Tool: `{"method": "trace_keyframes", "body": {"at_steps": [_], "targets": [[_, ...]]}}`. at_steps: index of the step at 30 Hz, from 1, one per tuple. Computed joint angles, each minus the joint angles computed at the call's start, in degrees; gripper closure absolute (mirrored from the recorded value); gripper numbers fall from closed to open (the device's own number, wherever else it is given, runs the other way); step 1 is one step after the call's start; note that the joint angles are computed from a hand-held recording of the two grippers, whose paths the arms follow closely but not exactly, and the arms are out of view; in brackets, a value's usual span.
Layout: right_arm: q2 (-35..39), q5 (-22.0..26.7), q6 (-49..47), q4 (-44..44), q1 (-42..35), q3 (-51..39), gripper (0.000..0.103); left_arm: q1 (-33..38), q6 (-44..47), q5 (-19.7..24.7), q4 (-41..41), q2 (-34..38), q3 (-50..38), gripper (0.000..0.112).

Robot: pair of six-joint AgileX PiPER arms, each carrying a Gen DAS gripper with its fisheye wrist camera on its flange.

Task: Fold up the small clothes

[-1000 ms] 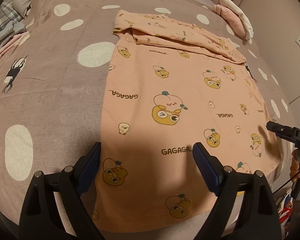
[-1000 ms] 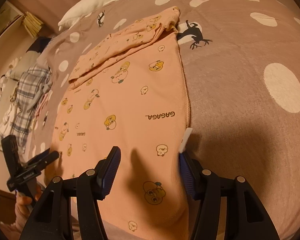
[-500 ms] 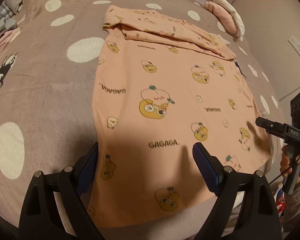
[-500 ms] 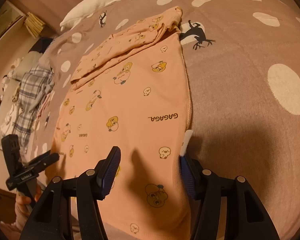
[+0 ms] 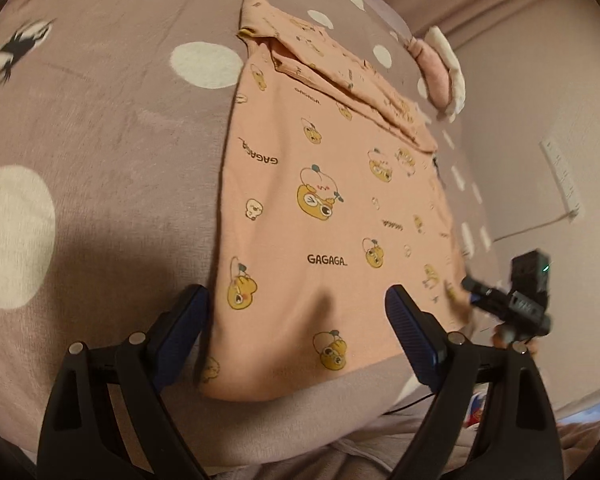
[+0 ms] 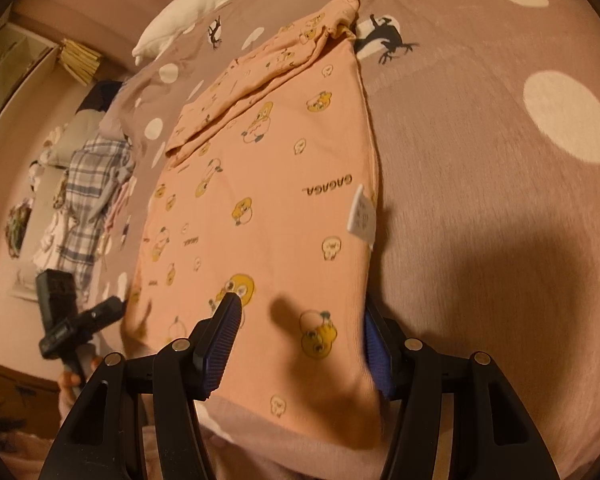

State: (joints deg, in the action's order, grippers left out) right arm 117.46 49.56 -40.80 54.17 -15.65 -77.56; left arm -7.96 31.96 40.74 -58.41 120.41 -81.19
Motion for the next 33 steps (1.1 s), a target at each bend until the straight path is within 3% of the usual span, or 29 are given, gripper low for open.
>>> {"method": "trace_keyframes", "body": {"at_steps": [14,20,25,29,31,33], "targets": [[5.8,4.3,-2.3,6.7,0.1,-5.8,0.045,0.5,2.1,10.1,-6.2,7.6,-10.1,0.023],[5.8,8.8,-5.3,8.6,-2.0,-4.0,0.045,2.9,5.7,13.1,-8.2,5.7,-4.7,0.046],[4.6,12.2,-6.9,9.2,-4.1,-0.7,0.045,4.9,9.0,15.7,-11.5,4.8,-0.7,0.047],[5.9,12.1,-6.5,11.0,-3.6,-1.6,0.045,3.9,6.2,15.3,-10.5,6.2,-3.8,0.052],[6.7,11.7,-5.7,11.3,-2.5,-3.2,0.045,3.2,4.7,14.3,-9.7,6.9,-5.6,0.058],[7.2,11.0,-5.3,10.9,-1.4,-4.7,0.045,2.6,3.1,13.6,-9.3,8.0,-7.3,0.074]]}}
